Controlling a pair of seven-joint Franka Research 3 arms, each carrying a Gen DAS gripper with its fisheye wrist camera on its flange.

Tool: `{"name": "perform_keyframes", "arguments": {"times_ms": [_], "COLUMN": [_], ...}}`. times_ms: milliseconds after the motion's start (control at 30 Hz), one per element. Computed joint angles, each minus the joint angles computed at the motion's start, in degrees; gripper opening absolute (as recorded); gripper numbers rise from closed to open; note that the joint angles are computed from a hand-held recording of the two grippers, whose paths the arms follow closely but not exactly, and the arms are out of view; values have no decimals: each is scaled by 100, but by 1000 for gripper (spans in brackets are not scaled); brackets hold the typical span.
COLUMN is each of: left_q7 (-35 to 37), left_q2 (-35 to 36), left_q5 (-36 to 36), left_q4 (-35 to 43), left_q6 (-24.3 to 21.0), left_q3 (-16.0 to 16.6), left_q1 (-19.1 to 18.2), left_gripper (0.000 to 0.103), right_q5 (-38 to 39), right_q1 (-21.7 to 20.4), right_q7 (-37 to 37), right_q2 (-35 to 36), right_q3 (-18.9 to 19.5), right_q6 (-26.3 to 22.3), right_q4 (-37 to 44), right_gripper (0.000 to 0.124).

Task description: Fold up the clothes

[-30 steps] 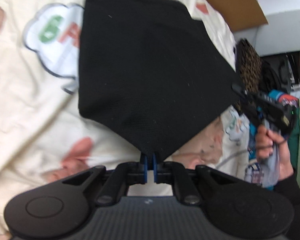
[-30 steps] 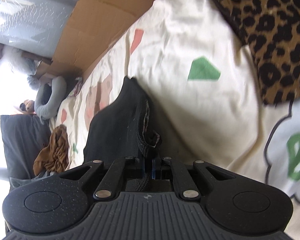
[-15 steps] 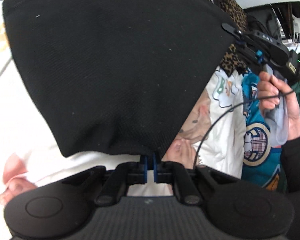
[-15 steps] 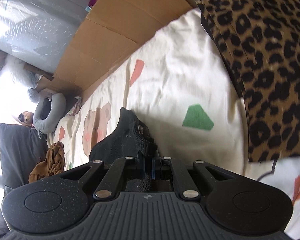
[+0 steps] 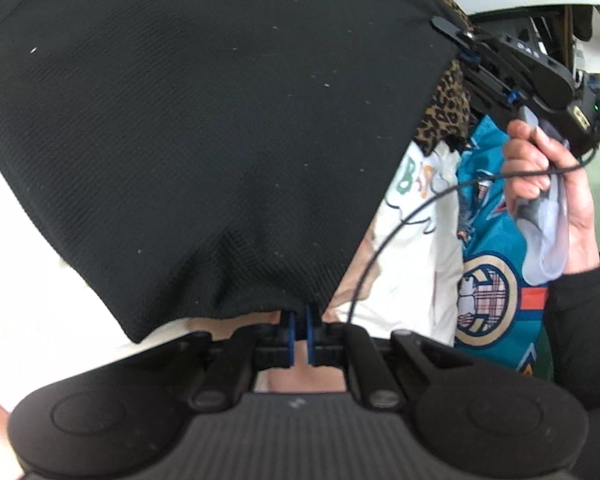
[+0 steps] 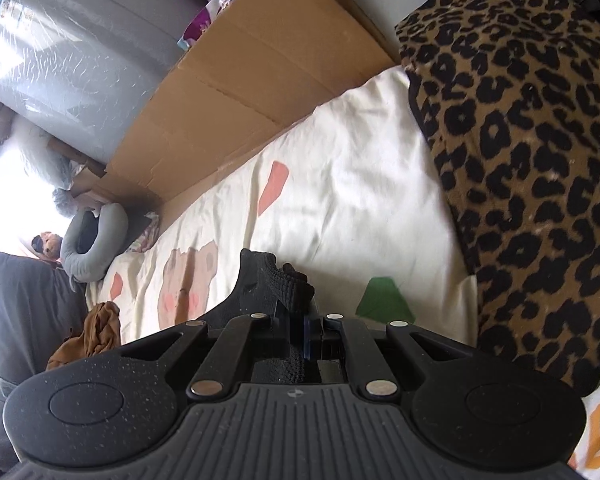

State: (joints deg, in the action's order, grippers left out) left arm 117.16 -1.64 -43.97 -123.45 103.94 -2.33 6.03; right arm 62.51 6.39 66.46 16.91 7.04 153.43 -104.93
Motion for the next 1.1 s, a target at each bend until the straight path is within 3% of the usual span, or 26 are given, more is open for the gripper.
{"name": "perform_keyframes", "arguments": {"times_ms": [133, 233, 300, 333, 367, 633, 767, 1100], "left_q7": [46, 119, 168, 197, 227, 280, 571, 872], "left_q2": [44, 0, -27, -57, -85, 173, 403, 1452], "left_q5": [-117, 230, 310, 323, 335, 721, 900, 1179], "left_q4": [-7, 111, 223, 270, 318, 960, 1386, 2682], "left_q6": [-41, 19, 120, 136, 152, 809, 998, 1184], "left_q3": [-45, -97, -108, -82, -57, -42, -79, -359], "left_q1": [-46, -104, -139, -128, -117, -85, -1, 287], "left_gripper": [6, 11, 25, 41, 46, 51, 63, 65], "right_q5": [-476, -1180, -1167, -1145, -1103, -819, -758, -470], "right_q1": [93, 161, 76, 47, 16, -9, 48, 143], "right_q7": [478, 1209, 1174, 1143, 1114, 1030, 993, 922], "right_q2": [54, 20, -104, -175, -236, -559, -618, -594], "right_q3": [-138, -297, -248, -235, -226, -250, -267, -234], "right_q6": [139, 29, 80, 126, 143, -69, -130, -201], "right_q4": [-39, -139, -320, -420, -506, -972, -1098, -1326], "right_gripper": [6, 15, 27, 38, 38, 38, 44, 44]}}
